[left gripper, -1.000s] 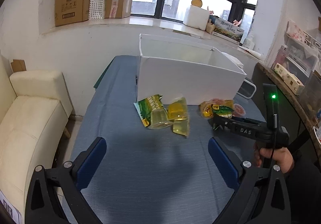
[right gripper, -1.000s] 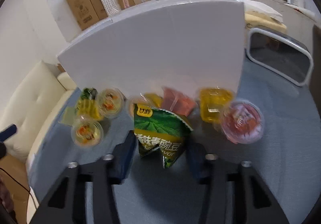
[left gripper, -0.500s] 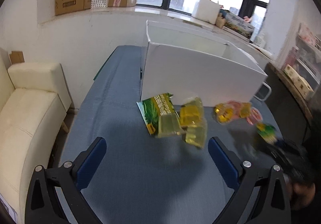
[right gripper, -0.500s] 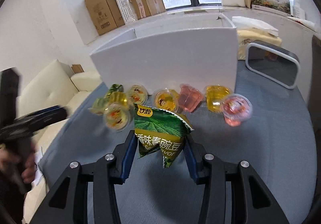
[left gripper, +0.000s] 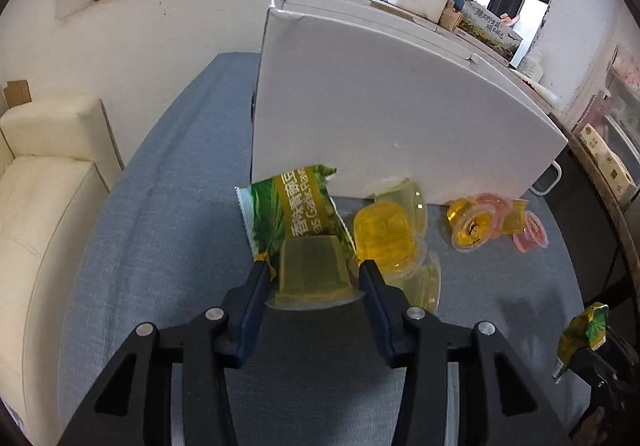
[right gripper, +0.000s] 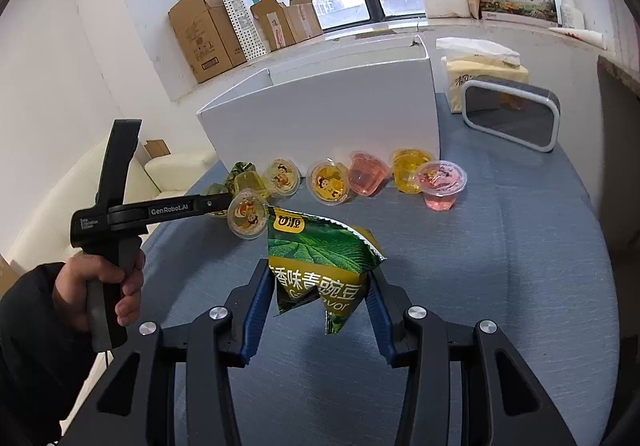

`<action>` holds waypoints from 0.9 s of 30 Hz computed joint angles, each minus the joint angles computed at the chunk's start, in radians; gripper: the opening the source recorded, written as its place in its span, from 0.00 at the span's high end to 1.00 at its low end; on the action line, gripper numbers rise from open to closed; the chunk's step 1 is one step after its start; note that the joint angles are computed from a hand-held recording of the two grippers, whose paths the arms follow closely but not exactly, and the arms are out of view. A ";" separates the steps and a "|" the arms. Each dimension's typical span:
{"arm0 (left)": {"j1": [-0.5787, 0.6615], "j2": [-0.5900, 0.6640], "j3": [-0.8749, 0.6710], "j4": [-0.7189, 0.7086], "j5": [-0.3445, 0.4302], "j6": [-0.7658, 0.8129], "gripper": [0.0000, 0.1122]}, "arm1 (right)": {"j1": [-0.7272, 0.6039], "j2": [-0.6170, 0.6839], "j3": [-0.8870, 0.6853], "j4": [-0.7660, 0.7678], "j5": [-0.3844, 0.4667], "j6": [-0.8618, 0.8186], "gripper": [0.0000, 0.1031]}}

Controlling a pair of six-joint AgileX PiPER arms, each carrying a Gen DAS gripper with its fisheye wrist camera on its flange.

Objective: Organize snacks
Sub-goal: 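Grasp a yellow jelly cup with the left gripper while the right gripper holds the chip bag, then drop the jelly cup and chip bag into the white box with both grippers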

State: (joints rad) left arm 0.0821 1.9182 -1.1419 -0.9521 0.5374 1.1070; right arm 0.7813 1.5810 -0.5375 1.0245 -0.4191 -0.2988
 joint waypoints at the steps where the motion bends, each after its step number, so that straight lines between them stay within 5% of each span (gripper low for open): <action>1: 0.008 -0.004 0.006 -0.011 0.008 0.013 0.56 | 0.005 0.004 -0.003 0.004 -0.002 -0.003 0.52; 10: 0.102 -0.174 0.158 -0.163 0.093 0.251 0.56 | 0.043 -0.007 -0.021 0.040 -0.016 -0.042 0.52; 18: 0.147 -0.323 0.155 -0.197 0.216 0.264 0.56 | 0.033 -0.046 -0.066 0.118 -0.003 -0.171 0.52; 27: 0.015 -0.235 -0.153 -0.118 0.207 0.083 0.56 | -0.153 -0.042 -0.318 0.454 0.070 -0.768 0.52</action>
